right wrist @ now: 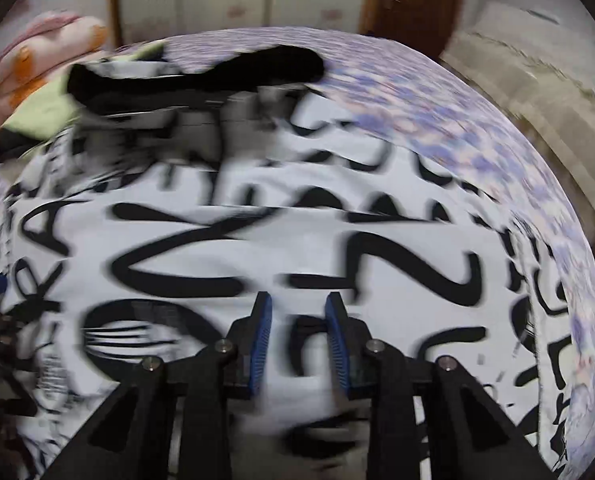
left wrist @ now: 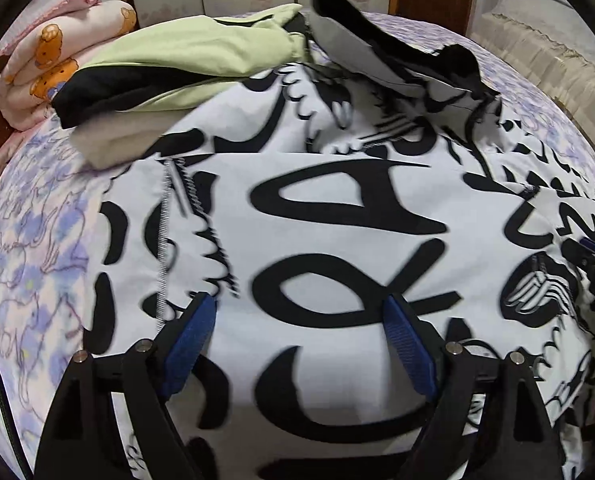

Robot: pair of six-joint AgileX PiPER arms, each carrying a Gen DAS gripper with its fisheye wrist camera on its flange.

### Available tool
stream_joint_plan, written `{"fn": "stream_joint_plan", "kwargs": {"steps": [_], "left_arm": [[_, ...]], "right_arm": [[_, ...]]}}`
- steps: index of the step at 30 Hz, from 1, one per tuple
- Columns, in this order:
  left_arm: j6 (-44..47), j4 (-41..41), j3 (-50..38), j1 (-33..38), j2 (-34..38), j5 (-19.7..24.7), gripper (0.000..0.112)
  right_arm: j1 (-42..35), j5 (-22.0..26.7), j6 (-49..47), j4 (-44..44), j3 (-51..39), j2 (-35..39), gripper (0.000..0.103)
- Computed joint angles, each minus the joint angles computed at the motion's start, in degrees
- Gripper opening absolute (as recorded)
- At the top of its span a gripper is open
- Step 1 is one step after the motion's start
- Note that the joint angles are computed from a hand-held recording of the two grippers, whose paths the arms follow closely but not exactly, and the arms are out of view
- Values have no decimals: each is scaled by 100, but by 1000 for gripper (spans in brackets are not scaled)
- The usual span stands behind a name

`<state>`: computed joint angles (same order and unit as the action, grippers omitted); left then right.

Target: Fold large clothes

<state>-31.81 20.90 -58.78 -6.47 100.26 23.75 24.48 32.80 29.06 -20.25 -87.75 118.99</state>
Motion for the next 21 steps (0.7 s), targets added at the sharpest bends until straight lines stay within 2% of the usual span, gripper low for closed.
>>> {"fn": "stream_joint_plan", "kwargs": {"steps": [1, 3, 5, 8, 13, 15, 21], "left_arm": [[-155, 163, 1, 19, 24, 2, 93], [-367, 297, 17, 86, 64, -20, 99], [-59, -1, 28, 200, 61, -100, 99], [-156, 133, -23, 154, 80, -12, 99], [140, -239, -3, 192, -37, 110, 99], [355, -461, 48, 257, -193, 208, 99], [300, -411, 318, 138, -953, 548, 99]], "right_arm": [[-106, -119, -73, 157, 124, -64, 50], [-167, -125, -57, 205, 193, -115, 51], [-152, -162, 37, 134, 260, -162, 51], [-104, -162, 233, -13, 345, -221, 51], [-231, -82, -119, 562, 248, -225, 51], [-239, 9, -189, 656, 244, -278, 51], [-170, 89, -258, 667, 588, -763, 51]]}}
